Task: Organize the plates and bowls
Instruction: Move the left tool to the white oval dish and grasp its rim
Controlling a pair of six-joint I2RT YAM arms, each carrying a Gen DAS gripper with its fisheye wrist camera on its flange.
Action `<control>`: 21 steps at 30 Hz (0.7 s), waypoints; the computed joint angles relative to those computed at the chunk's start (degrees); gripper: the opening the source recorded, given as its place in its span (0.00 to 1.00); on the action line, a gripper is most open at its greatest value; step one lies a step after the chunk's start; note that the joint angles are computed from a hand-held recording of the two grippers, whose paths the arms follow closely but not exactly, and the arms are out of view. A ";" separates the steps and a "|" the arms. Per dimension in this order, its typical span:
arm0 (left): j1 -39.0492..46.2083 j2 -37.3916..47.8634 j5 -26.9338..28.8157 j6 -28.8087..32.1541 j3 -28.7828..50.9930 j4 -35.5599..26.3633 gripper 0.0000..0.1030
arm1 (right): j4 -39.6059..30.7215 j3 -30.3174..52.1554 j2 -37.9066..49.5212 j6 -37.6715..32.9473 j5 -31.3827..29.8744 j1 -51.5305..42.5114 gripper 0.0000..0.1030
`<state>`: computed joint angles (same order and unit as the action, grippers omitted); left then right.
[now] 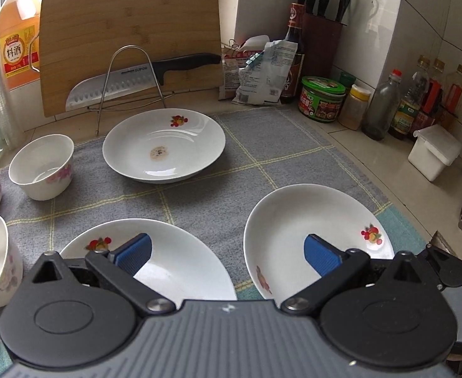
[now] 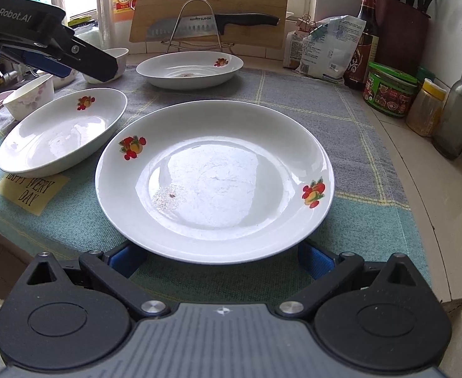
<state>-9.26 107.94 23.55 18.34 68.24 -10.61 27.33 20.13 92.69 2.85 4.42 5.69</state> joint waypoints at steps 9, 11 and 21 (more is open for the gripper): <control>-3.16 8.25 1.65 7.74 12.07 -9.84 0.99 | 8.31 -3.13 1.97 -2.40 -2.31 -1.60 1.00; -3.85 10.23 2.05 10.36 14.85 -12.63 0.99 | 9.04 -3.22 2.31 -3.05 -3.06 -2.12 1.00; -6.10 23.70 4.56 18.72 36.20 -31.30 0.99 | 11.58 -3.61 3.55 -5.20 -5.65 -3.94 1.00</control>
<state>-15.36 131.64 28.10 37.07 104.44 -41.91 38.91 16.52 96.24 -2.35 -1.23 1.75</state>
